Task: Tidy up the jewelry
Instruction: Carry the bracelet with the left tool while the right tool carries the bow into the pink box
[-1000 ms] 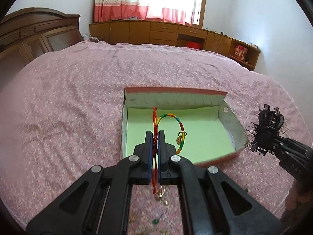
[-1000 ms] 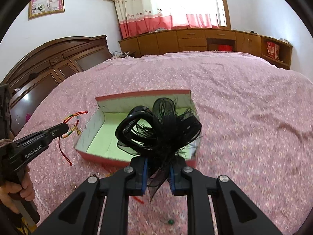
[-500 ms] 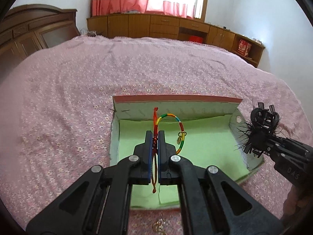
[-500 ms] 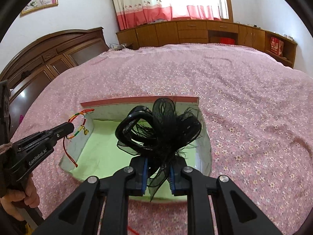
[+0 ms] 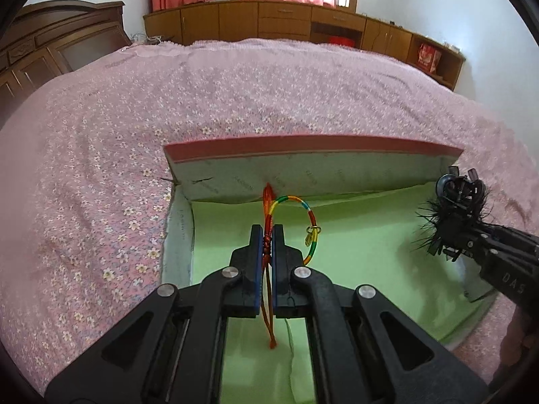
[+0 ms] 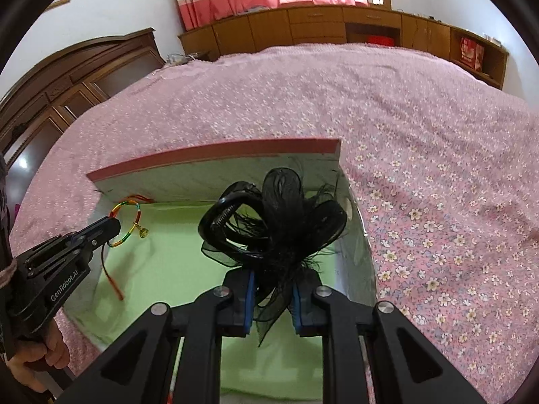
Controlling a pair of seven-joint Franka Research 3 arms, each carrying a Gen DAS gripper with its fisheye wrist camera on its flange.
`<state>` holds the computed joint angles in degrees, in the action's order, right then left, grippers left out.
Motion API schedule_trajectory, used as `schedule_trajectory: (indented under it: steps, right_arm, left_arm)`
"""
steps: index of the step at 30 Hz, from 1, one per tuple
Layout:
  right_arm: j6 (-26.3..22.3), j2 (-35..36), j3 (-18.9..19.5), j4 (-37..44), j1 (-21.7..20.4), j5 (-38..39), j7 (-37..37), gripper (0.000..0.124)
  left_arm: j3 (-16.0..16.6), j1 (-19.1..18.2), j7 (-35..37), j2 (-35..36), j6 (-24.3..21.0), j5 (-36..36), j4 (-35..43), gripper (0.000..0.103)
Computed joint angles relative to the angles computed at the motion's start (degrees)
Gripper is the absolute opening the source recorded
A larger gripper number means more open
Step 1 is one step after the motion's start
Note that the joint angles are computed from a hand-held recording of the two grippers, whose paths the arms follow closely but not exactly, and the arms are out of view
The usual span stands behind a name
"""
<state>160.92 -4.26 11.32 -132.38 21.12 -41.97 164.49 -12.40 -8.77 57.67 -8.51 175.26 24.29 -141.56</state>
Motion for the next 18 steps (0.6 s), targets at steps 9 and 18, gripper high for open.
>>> schedule_trajectory:
  steps: [9,18]
  right_arm:
    - [-2.44,3.92,-2.02,2.59,1.69,4.70,-4.76,0.019]
    - [-3.60,5.95,-3.67,4.60,3.57,6.62,-5.63,0.019]
  left_arm:
    - [0.55,0.06,-0.81,4.17,-3.59,1.11,3.12,0.000]
    - [0.54,0.01,-2.01,5.12,-4.96,4.45,4.25,0.000]
